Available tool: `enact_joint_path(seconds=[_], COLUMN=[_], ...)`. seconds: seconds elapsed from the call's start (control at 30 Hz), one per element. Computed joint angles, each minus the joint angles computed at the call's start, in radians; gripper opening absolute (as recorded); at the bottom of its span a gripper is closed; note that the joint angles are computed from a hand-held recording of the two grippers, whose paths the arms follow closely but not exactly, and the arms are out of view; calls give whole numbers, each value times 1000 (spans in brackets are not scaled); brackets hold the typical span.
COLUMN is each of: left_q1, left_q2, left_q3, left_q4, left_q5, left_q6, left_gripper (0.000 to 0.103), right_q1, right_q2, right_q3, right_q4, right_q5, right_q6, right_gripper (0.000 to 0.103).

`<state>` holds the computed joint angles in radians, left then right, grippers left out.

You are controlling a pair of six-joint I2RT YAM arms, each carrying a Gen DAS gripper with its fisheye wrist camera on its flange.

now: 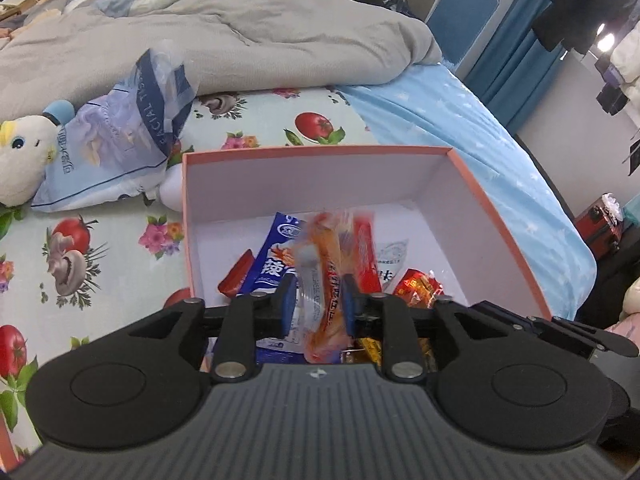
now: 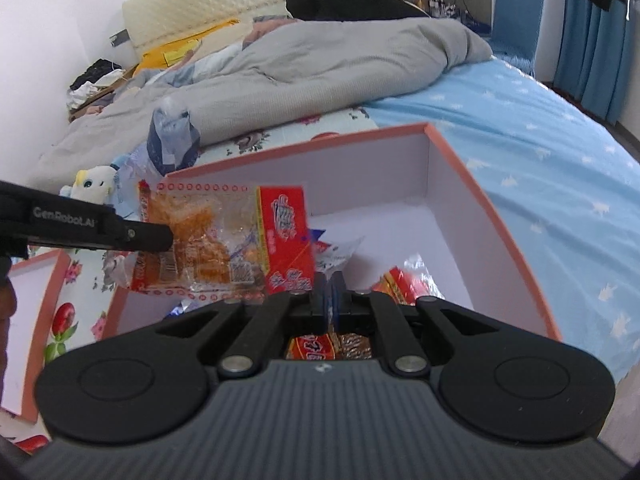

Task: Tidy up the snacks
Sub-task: 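Open both tools to drop the packets into the pink box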

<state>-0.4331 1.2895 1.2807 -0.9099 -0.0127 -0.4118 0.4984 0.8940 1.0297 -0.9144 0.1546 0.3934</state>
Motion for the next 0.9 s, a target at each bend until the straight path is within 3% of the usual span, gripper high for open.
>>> enact_joint_path(seconds=[0.03, 0.1, 0.33, 0.47, 0.6, 0.73, 0.9], left_q1=[2, 2, 1, -3, -25, -86, -298], left_q2=[-3, -11, -65, -110, -153, -201, -263], left_q3=[4, 14, 110, 205, 306, 377, 430], left_q4=[-3, -10, -72, -144, -194, -237, -329], left_q5=[-6, -30, -29, -41, -86, -151, -312], left_q6=[1, 3, 35, 75, 85, 50, -21], left_gripper=[47, 59, 59, 59, 59, 59, 59], right_q1=[1, 7, 46, 128, 259, 459, 809], right_q2=[-3, -6, -25, -16, 3, 24, 78], right_q3=[2, 14, 108, 215, 337, 455, 592], right_q4=[-3, -7, -46, -83, -144, -232, -467], right_q5=[-1, 4, 39, 116, 243, 442, 752], right_q6=[2, 1, 31, 59, 105, 178, 420], right_gripper=[6, 6, 6, 6, 6, 6, 6])
